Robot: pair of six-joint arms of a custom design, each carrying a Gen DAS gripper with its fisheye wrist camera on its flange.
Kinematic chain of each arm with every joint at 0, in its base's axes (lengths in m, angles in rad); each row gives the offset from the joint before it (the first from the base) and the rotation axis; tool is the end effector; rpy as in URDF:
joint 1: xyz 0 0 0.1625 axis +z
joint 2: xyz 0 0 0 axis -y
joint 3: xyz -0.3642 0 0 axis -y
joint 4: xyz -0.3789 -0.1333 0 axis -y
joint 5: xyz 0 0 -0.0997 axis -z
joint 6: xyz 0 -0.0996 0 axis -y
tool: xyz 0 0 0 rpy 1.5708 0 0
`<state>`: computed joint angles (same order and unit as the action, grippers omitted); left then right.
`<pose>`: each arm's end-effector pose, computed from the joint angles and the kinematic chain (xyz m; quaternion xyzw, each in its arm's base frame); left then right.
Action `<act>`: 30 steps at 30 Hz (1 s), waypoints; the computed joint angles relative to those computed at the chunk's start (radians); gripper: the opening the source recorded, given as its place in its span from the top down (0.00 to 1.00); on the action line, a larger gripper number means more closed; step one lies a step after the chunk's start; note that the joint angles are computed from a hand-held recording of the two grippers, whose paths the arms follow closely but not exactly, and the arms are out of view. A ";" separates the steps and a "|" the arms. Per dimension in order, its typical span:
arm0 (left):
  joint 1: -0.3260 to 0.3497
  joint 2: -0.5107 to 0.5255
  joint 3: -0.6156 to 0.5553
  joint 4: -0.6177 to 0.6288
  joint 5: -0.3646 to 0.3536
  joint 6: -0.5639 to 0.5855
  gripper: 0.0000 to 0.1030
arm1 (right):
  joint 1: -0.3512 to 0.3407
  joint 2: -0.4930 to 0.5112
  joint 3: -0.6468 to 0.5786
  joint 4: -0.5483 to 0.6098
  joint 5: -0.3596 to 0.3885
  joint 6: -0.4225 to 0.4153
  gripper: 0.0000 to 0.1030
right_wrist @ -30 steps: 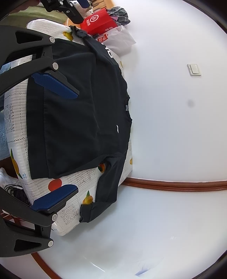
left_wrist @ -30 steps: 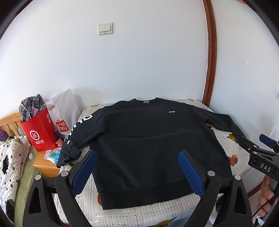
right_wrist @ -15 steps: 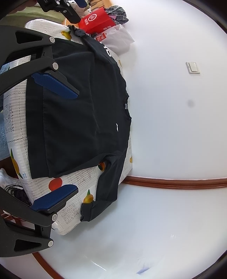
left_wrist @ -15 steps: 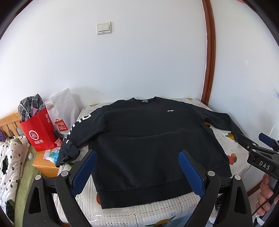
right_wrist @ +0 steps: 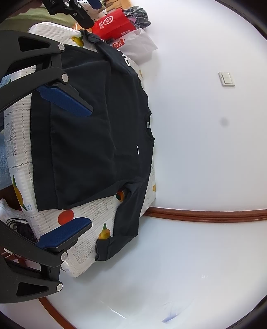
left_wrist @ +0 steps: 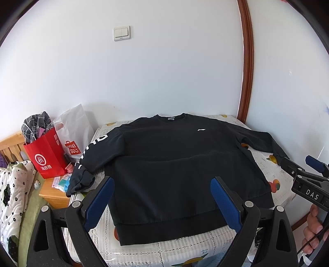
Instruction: Fold small clothes
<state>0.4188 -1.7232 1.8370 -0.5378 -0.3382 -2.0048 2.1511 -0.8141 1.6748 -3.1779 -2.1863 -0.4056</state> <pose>-0.2109 -0.3427 0.3750 0.0020 0.7538 -0.4889 0.4390 0.4063 -0.4815 0.1480 0.3227 -0.8340 0.3708 0.2507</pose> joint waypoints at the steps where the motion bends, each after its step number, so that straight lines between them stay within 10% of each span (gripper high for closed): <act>1: 0.000 -0.001 0.000 -0.005 0.000 0.002 0.08 | 0.000 0.000 0.000 0.000 0.001 0.000 0.05; 30: -0.001 -0.035 0.028 -0.027 0.003 0.026 0.08 | 0.003 -0.002 0.006 0.000 -0.002 0.015 0.05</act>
<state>0.4179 -1.7584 1.8645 -0.5646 -0.3347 -1.9791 2.1538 -0.8164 1.6804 -3.1778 -2.1880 -0.3903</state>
